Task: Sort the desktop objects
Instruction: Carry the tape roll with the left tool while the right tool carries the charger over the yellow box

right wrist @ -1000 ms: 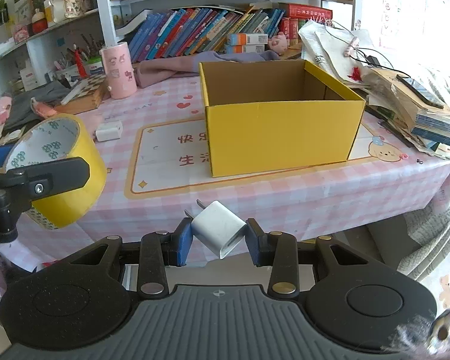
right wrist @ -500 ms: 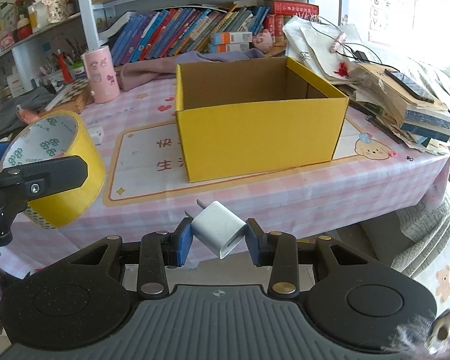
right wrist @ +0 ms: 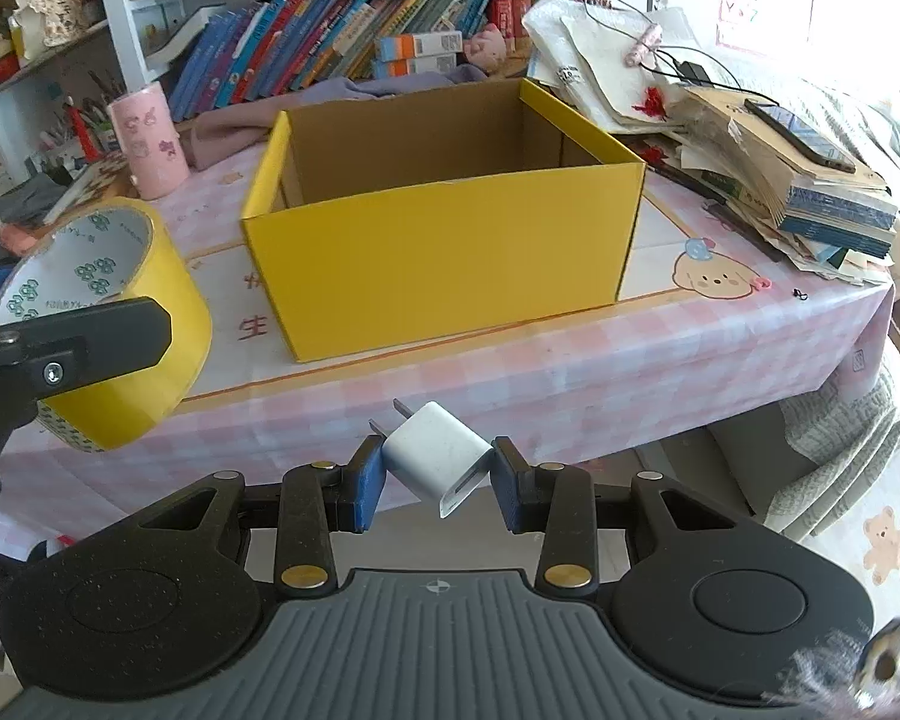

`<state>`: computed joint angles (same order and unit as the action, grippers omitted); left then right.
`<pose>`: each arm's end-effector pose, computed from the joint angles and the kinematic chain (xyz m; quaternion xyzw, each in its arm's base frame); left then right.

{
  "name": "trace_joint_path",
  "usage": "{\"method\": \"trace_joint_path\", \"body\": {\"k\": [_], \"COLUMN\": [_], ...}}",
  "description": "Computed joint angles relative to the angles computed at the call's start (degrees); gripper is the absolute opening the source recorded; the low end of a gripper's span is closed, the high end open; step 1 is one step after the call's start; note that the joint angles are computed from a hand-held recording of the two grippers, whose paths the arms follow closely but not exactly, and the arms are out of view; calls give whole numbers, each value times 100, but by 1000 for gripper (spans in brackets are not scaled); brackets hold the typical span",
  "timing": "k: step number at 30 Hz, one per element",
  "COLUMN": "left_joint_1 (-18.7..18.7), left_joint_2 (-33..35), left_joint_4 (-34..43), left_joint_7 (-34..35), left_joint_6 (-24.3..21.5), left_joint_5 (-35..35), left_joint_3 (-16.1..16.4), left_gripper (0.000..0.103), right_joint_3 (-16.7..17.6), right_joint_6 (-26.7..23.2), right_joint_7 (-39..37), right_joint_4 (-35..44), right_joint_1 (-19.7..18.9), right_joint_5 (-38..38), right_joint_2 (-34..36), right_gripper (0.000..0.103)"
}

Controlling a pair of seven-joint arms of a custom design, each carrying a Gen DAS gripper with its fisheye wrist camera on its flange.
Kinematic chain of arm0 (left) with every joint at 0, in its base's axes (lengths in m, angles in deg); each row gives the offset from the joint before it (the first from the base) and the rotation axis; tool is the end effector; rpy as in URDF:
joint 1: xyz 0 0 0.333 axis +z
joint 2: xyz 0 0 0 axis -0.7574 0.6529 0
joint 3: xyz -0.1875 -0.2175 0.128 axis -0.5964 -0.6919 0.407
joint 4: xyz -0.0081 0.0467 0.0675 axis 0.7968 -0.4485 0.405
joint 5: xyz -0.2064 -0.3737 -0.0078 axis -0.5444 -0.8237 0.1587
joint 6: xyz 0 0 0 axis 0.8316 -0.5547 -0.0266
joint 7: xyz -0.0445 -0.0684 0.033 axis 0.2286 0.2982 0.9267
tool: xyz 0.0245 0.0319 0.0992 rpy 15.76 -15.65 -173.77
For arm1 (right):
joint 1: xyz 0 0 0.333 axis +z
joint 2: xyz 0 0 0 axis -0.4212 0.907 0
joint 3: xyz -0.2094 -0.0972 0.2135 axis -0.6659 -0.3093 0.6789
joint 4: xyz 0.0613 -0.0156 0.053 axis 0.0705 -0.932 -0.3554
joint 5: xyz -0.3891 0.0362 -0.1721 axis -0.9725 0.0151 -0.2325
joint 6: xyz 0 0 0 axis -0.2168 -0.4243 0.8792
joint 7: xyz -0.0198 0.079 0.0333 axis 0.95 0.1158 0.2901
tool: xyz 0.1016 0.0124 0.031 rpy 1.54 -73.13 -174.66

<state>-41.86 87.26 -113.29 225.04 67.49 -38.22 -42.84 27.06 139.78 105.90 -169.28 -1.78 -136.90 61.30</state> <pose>0.7175 -0.0838 0.4186 -0.3223 0.8171 -0.4577 0.1378 0.6252 0.2593 0.3997 -0.5165 0.7745 -0.2800 0.2344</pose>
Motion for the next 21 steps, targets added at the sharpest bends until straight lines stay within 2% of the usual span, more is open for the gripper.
{"method": "trace_joint_path", "body": {"k": [8,15,21], "left_joint_1": [-157,-307,-406], "left_joint_2": [214,680,1141], "left_joint_4": [257,913,1539], "left_joint_7": [-138,-97,-294], "left_joint_6": [323,878,1389], "left_joint_5": [-122,-278,-24], "left_joint_3": [-178,-464,-738], "left_gripper": [94,94,94], "right_joint_3": [-109,-316,-491], "right_joint_6": [227,585,1076], "right_joint_7": [-360,-454,-881], "right_joint_4": [-78,151,515], "right_joint_1": [-224,-415,-637], "right_joint_5": [11,-423,-548], "right_joint_2": [-54,24,242], "right_gripper": [35,35,35]}}
